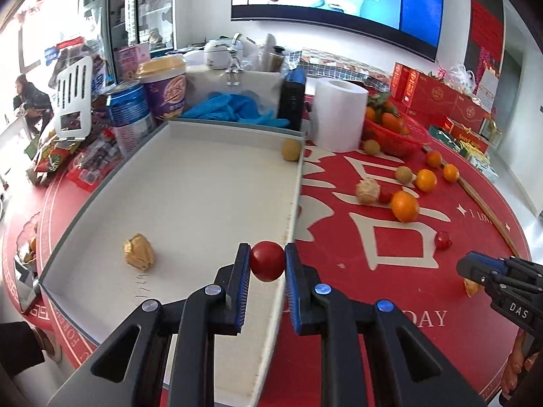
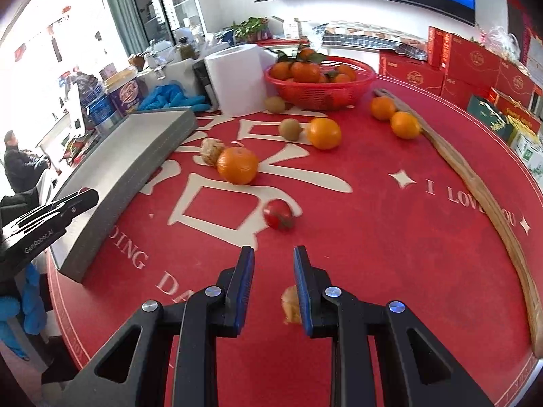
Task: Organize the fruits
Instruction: 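Carry the cherry tomato into the white tray with the left gripper while the right holds the husk fruit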
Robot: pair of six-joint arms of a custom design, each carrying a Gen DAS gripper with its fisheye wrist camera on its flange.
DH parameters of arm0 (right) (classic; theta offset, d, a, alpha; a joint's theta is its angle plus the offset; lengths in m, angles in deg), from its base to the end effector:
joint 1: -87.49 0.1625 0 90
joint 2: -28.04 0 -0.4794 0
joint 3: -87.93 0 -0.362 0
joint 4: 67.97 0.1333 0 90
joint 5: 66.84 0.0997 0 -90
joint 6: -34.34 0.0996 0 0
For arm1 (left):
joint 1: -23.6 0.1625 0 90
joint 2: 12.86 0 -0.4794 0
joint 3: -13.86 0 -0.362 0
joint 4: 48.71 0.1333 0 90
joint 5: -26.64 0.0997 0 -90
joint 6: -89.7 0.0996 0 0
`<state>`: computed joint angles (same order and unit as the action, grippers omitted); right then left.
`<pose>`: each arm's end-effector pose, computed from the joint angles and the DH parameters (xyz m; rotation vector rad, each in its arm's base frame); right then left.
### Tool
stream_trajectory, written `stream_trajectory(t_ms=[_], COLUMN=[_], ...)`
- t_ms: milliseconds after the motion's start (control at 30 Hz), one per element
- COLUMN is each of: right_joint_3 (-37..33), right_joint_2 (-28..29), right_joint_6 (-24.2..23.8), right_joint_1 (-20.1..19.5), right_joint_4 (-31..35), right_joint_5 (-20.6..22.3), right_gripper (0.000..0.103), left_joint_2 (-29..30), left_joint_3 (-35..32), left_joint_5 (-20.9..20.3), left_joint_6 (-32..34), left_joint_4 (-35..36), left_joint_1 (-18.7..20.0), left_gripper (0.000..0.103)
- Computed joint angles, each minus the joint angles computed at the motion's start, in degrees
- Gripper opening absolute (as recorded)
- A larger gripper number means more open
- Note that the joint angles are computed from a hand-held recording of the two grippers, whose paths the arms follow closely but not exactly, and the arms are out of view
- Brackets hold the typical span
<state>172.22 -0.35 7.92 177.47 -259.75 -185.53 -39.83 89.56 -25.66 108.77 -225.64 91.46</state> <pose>0.0852 -0.7569 0.1014 0.2900 -2.3544 0.8338 -0.1190 -0.8078 0.1076 0.5736 2.3243 -0.8447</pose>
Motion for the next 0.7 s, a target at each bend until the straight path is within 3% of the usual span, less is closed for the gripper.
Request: stream_trajectory(t_ms=[400,700], right_joint_3=[-11.3,-25.1], right_joint_2=[5.5,11.3], right_joint_6=[-1.2,1.2], right_joint_1=[3.3,5.5], right_joint_4=[12.1,26.9], right_joint_5=[0.7,4.4], right_gripper=[0.026,0.026], left_joint_2=[0.5,1.4], left_joint_3=[-3.4,-7.9], left_joint_5=[1.7,3.2], left_joint_6=[0.5,-0.2], left_joint_4=[0.0,2.0], left_joint_1=[1.9,3.7], left_gripper=[0.022,0.022])
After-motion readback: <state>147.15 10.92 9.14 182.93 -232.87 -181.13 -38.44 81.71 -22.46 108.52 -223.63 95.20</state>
